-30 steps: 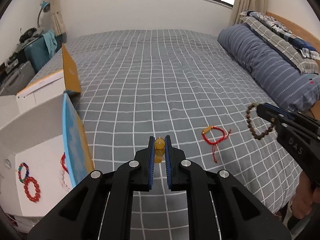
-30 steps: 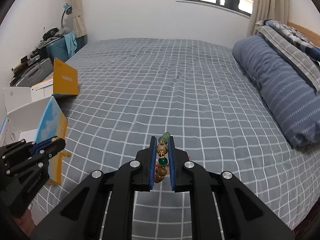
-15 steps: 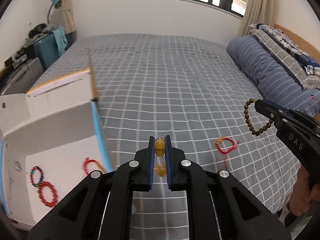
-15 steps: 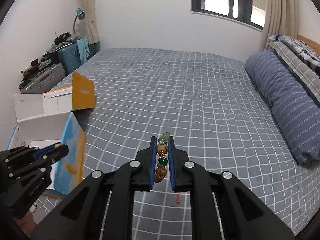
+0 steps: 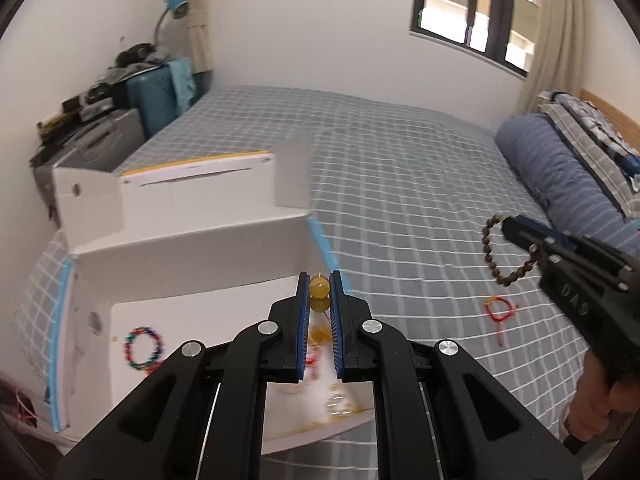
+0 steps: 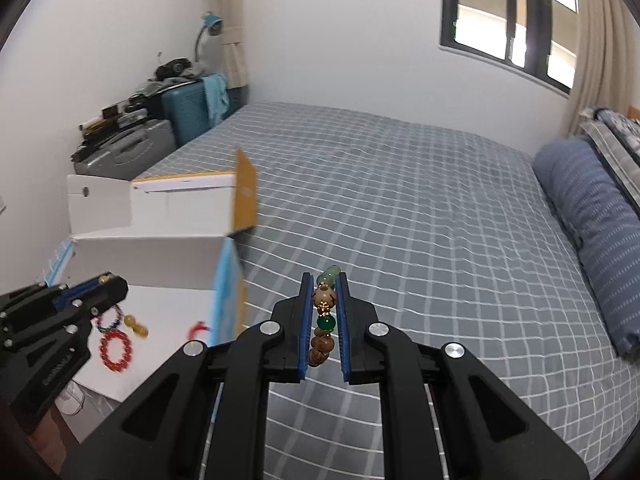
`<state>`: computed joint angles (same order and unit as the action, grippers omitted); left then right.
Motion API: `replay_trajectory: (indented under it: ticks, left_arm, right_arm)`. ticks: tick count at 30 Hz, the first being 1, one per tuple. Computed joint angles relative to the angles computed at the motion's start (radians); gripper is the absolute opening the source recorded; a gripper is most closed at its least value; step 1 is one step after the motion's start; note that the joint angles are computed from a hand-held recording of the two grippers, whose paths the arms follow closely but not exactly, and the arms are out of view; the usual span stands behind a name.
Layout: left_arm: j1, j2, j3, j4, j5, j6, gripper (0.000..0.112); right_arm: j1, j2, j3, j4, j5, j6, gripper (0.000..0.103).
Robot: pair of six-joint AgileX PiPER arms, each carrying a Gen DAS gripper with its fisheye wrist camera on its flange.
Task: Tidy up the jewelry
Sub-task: 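Carry the yellow and wooden bead bracelets in both tools to the box, then open both tools to drop the two bracelets into the box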
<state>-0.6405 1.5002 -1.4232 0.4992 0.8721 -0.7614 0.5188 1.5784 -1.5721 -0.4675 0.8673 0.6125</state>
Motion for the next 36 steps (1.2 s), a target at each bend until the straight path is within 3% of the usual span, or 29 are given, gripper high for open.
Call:
replay_trajectory:
  ticks: [8, 14, 27, 36]
  left_arm:
    - [0.184, -0.129, 0.167, -0.042, -0.024, 0.090, 0.009]
    - [0.318, -0.183, 0.269, -0.073, -0.083, 0.138, 0.009]
    - [0.529, -0.131, 0.351, -0.194, -0.164, 0.314, 0.009]
    - [0.550, -0.086, 0.387, -0.199, -0.194, 0.310, 0.009]
  right_arm:
    - [0.141, 0.139, -0.180, 0.002, 0.028, 0.035, 0.010]
    - [0.223, 0.279, -0.317, 0.003, 0.075, 0.044, 0.010]
    - [0.238, 0.464, -0.432, 0.081, 0.126, 0.017, 0.010]
    - [0.238, 0.557, -0.494, 0.103, 0.183, 0.002, 0.010]
